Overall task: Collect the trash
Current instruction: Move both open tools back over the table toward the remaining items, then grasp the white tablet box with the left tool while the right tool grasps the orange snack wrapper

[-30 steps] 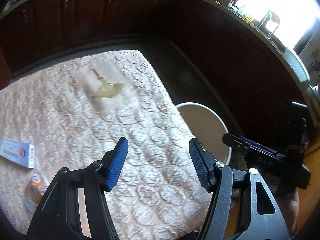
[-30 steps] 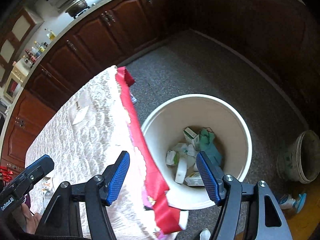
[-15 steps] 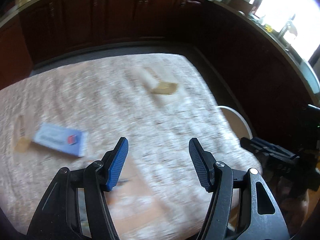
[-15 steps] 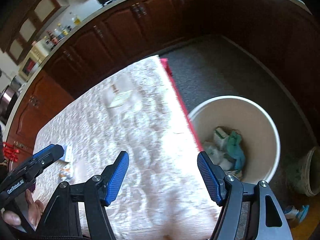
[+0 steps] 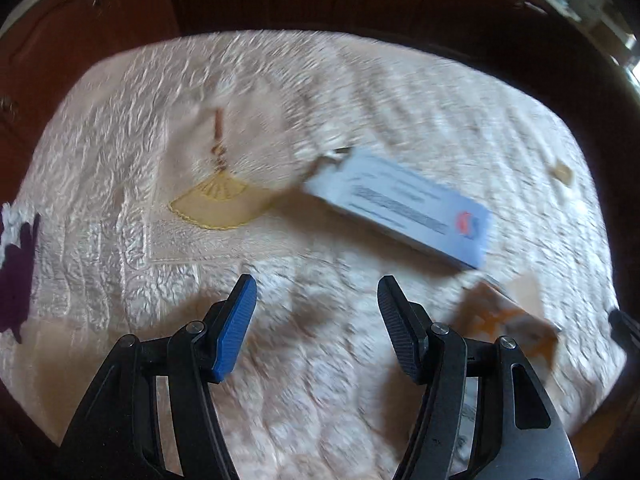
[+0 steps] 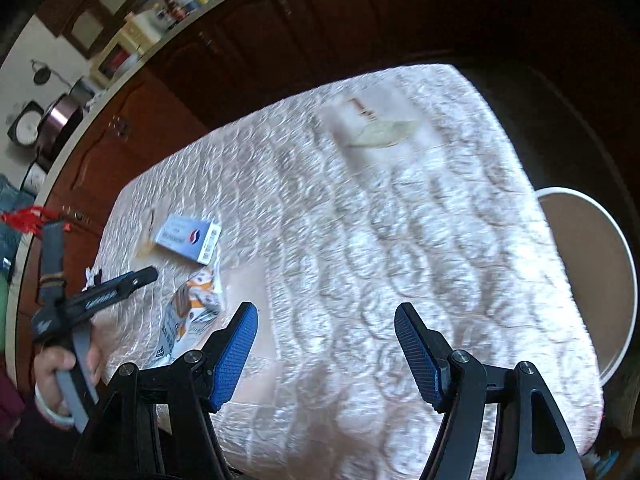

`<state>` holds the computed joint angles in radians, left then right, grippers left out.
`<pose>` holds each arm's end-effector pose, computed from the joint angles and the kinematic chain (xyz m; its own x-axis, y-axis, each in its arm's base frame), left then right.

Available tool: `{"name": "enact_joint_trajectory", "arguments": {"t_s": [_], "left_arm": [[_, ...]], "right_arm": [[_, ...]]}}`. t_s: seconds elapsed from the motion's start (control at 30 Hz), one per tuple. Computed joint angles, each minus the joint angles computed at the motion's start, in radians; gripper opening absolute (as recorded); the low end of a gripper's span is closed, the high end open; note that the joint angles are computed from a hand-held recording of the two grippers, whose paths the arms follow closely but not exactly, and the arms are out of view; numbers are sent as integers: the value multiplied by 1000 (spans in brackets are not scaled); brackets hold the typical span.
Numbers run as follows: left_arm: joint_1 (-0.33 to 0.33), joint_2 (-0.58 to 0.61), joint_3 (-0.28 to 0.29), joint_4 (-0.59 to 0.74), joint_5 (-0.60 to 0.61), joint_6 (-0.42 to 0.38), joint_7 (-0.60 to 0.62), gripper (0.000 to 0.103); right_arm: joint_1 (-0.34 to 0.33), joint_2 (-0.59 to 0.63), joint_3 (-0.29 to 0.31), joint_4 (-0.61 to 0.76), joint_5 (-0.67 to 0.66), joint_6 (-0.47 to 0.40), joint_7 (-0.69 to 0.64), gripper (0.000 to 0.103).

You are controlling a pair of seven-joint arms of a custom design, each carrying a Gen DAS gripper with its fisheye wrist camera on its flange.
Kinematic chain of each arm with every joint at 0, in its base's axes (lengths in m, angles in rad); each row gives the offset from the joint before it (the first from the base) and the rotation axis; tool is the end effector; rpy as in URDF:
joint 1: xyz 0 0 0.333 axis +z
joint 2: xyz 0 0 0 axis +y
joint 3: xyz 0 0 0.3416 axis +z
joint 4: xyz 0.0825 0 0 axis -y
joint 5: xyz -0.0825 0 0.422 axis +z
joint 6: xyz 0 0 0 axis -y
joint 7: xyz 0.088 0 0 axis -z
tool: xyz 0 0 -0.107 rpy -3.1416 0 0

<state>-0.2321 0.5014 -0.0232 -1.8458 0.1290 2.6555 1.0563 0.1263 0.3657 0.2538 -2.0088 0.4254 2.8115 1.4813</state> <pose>0.6880 -0.1818 0.2808 0.1462 -0.9862 0.0771 -0.9398 -0.1628 -0.3005 0.6361 0.2222 0.3187 0.1225 -0.9329 -0.3386 -0.9294 0.0119 -0.3689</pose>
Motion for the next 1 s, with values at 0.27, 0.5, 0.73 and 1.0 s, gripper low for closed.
{"name": "enact_joint_trajectory", "arguments": {"t_s": [0.27, 0.5, 0.73, 1.0], "left_arm": [[18, 158, -5, 219, -26, 0, 0, 62], [114, 211, -133, 321, -236, 40, 174, 66], [29, 258, -79, 426, -257, -54, 166, 81], [-64, 298, -14, 469, -99, -105, 109, 46]], "right_arm": [[8, 25, 17, 33, -6, -53, 10, 69], [-8, 75, 72, 97, 135, -158, -106, 71], [49, 111, 41, 138, 124, -175, -87, 72], [78, 165, 61, 184, 120, -147, -59, 74]]}}
